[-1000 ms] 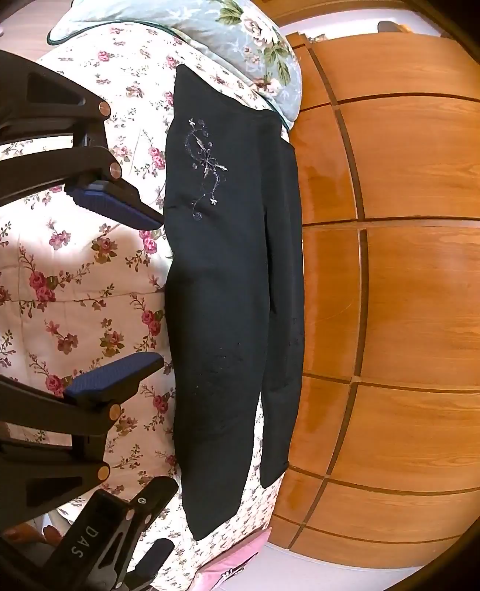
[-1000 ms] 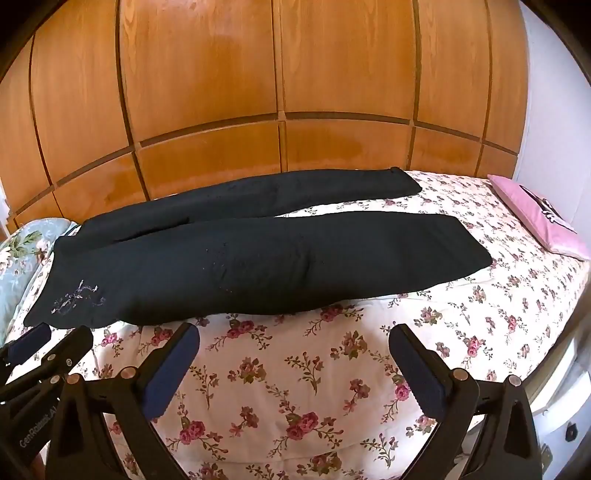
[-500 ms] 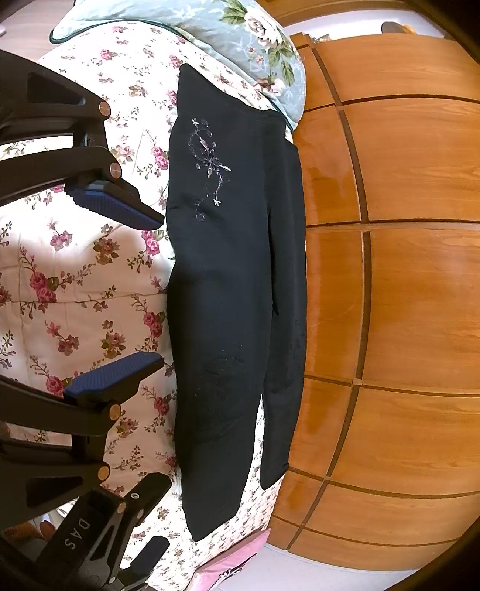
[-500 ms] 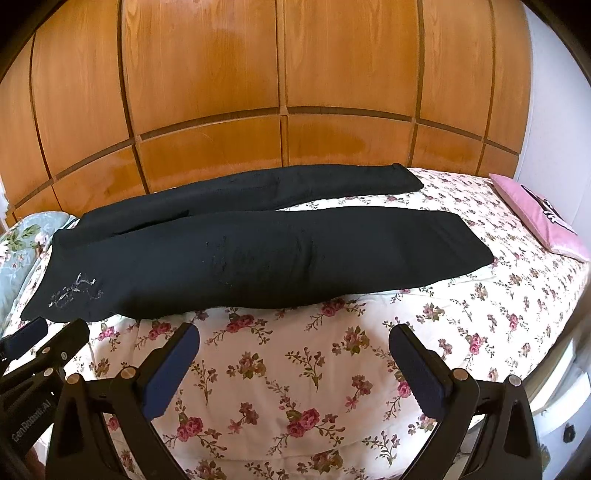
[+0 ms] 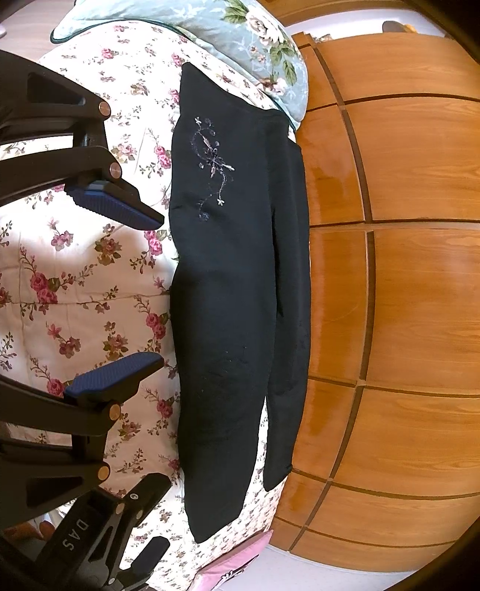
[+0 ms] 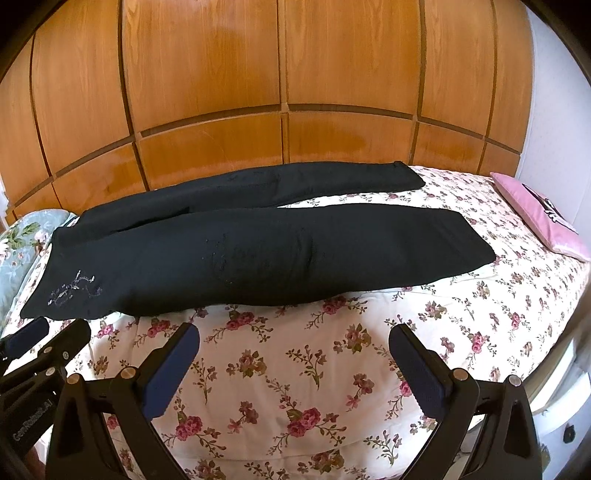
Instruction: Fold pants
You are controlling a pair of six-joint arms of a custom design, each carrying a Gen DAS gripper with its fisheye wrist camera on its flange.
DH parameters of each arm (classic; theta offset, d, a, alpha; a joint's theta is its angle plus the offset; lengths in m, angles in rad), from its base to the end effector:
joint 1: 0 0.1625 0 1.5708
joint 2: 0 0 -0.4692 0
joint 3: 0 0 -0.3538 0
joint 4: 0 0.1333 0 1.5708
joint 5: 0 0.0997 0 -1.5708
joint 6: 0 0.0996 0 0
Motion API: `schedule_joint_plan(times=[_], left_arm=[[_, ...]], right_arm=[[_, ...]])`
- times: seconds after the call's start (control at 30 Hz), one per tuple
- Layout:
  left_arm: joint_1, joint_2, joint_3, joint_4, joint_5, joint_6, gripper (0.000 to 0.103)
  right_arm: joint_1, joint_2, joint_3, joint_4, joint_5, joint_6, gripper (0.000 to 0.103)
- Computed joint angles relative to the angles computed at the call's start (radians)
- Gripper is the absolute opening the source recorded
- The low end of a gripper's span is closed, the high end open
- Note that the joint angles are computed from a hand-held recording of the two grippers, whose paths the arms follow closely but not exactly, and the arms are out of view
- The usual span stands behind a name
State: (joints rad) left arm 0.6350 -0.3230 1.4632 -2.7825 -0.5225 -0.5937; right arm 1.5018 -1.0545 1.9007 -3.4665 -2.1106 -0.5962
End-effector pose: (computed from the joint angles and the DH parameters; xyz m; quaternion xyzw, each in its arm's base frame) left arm -0.4298 -0.5894 -0.0525 0.1296 0.8556 -0.3686 0.3395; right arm 0.0412 -0.5941 0.3495 0.0884 -0.8401 0.3811 0.3758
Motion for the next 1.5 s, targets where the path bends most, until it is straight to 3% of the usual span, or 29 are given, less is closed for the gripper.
schedule_joint_plan(times=[0.87, 1.23, 1.3, 1.4, 1.47, 1.5], left_arm=[[0.010, 0.002, -0.010, 0.036, -0.016, -0.022, 0.069], [0.025, -0.005, -0.004, 0.063, -0.007, -0.060, 0.069], [0.034, -0.009, 0.001, 0.046, -0.030, -0.038, 0.070], [0.069, -0.037, 0.044, -0.079, -0.172, 0.034, 0.070], [0.105, -0.065, 0.085, -0.164, -0.287, 0.024, 0.070], [0.116, -0.074, 0.101, -0.187, -0.308, 0.006, 0.070]], right_arm=[[-0.009, 0.002, 0.005, 0.009, 0.015, 0.012, 0.103], [-0.013, 0.014, -0.013, 0.000, -0.014, 0.006, 0.103], [-0.025, 0.002, -0.027, 0.055, 0.005, 0.032, 0.103], [-0.054, -0.025, -0.044, 0.133, 0.054, 0.081, 0.103], [-0.077, -0.044, -0.057, 0.173, 0.090, 0.116, 0.103], [-0.090, -0.055, -0.064, 0.197, 0.115, 0.135, 0.102]])
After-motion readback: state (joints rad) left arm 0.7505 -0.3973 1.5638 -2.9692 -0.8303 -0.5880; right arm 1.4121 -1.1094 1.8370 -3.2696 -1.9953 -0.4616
